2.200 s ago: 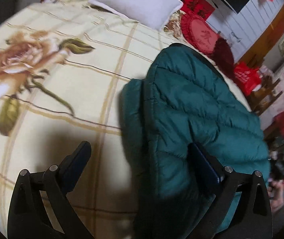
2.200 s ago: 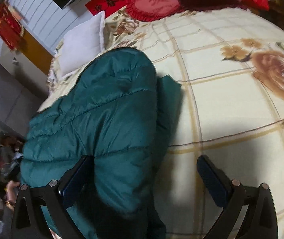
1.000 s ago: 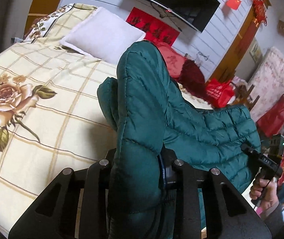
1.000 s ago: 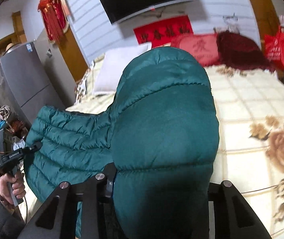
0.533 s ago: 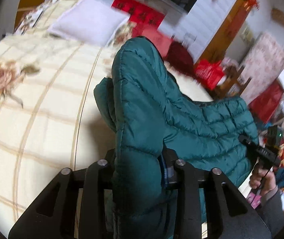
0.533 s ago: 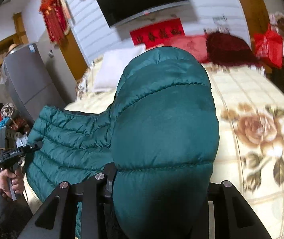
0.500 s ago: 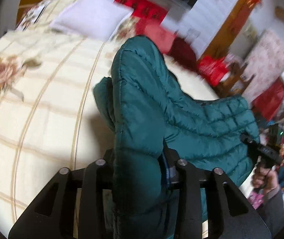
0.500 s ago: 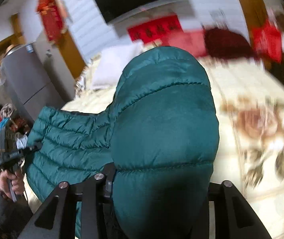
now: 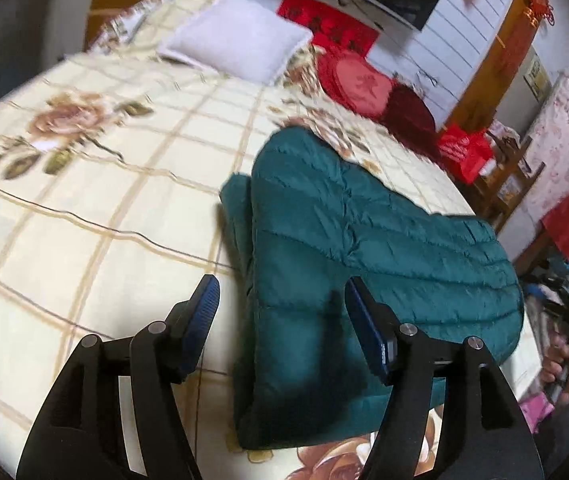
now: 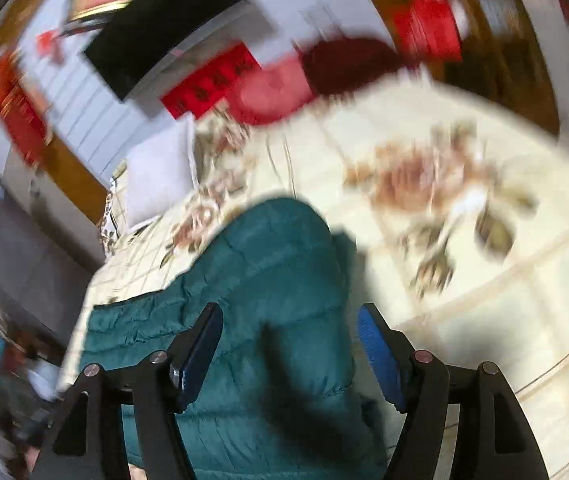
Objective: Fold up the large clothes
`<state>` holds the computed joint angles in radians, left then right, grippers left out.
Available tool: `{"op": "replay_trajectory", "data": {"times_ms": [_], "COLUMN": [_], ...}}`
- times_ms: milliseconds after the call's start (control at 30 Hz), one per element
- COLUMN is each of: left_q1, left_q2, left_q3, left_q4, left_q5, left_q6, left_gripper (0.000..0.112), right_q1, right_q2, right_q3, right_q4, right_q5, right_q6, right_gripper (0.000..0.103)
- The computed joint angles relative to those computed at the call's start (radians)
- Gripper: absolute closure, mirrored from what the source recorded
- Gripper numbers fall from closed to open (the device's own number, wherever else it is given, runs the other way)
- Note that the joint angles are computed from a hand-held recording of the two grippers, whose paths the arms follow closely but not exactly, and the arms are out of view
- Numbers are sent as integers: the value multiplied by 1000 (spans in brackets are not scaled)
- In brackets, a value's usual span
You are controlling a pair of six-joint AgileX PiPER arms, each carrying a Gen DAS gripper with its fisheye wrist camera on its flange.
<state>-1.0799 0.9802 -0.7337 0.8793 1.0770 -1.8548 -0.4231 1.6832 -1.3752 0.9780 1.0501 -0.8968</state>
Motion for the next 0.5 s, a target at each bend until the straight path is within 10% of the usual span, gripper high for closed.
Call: {"op": "replay_trajectory", "data": {"times_ms": [100, 367, 500], "left_q1": [-34, 322, 427], "left_q2": [84, 394, 516], "left_q3": [-115, -430, -506], "left_q4": [26, -134, -164], "left_q5": [97, -45, -110], "left_q6": [6, 475, 577], "left_gripper": [47, 47, 47], "right_q1": [36, 352, 374], "right_q2": [-104, -63, 80], "right_q3": [90, 48, -140], "right_q4": [56, -256, -368], "right_q5": [-88, -423, -361], "right_q6": [-167, 16, 195], "right_gripper": [32, 29, 29]}}
